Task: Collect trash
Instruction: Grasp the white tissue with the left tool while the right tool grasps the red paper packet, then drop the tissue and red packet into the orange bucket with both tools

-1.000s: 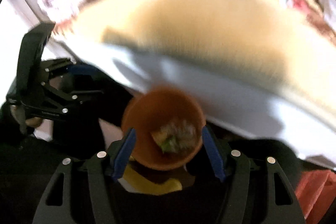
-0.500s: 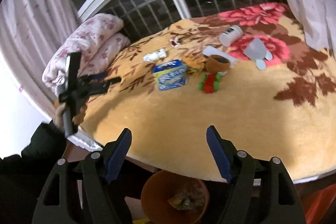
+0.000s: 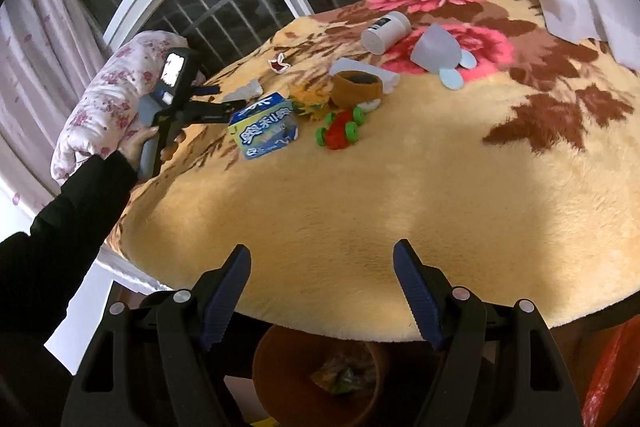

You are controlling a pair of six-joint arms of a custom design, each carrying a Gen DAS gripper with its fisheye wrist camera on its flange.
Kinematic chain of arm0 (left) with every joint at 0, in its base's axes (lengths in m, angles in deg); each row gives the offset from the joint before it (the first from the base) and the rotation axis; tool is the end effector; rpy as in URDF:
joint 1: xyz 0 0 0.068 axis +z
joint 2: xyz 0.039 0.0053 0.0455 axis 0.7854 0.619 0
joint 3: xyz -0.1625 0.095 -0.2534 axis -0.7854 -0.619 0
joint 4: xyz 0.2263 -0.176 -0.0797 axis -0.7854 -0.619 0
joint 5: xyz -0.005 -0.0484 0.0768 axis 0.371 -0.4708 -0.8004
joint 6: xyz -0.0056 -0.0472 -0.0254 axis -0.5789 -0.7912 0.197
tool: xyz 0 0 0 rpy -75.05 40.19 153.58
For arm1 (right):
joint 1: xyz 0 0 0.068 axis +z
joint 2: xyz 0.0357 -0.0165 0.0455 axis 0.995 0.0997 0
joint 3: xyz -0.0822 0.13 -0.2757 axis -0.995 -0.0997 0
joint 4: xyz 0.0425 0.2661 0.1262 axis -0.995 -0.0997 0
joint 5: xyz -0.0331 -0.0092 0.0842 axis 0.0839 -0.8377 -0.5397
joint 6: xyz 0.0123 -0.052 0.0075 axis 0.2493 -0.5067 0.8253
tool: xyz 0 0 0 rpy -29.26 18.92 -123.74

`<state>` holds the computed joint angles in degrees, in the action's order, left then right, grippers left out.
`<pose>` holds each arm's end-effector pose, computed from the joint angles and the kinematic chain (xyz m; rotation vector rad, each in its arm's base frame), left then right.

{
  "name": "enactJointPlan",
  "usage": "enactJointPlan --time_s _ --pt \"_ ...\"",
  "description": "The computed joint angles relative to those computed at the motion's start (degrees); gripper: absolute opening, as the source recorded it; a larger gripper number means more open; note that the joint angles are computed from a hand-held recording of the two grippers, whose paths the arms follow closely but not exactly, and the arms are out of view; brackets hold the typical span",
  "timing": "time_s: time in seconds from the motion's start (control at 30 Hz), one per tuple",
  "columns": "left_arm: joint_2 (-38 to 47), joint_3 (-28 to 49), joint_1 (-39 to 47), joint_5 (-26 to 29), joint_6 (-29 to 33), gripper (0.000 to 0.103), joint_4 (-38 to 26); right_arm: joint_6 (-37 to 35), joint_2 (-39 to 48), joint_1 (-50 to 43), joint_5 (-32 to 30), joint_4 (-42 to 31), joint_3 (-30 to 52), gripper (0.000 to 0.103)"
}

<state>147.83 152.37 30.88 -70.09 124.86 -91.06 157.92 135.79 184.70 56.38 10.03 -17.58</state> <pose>0.3624 -0.1387 0.2804 1.2563 2.0952 0.1395 -0.0156 0.2236 0.3120 0.4431 2.3535 0.4218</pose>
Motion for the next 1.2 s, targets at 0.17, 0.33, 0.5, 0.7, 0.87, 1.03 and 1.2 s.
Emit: enactJointPlan --time_s 0.17,0.33,0.5,0.7,0.87,1.03,1.2 --pt "5.93 5.02 -0.23 1.54 -4.03 0.054 -2.72 -1.36 -0.30 -1.01 -0.69 0.75 -0.33 0.072" --pt "2.01 3.45 1.28 5.84 -13.01 0.035 -5.06 -4.95 0.08 -2.68 -1.56 1.51 0.47 0.072" --pt "-12.00 -4.61 5.48 10.05 -20.49 0.034 -11.06 -18.87 -1.50 -9.25 -1.78 2.69 3.43 0.072" --pt "-22.22 -13.48 12.04 11.90 -27.66 0.034 -14.58 -53.78 -4.01 -31.60 -9.13 15.37 5.57 0.072" --pt "-19.57 -18.26 9.48 6.95 -33.56 0.035 -6.67 -78.01 6.96 -53.32 -20.92 26.88 12.70 0.079" --pt "-18.82 -21.03 7.92 3.77 -34.84 0.035 -0.30 -88.91 25.10 -63.84 -27.81 27.13 28.76 0.079" --pt "-18.12 -21.72 8.73 5.39 -35.31 0.035 1.77 -95.86 43.70 -67.32 -29.64 19.75 49.94 0.085"
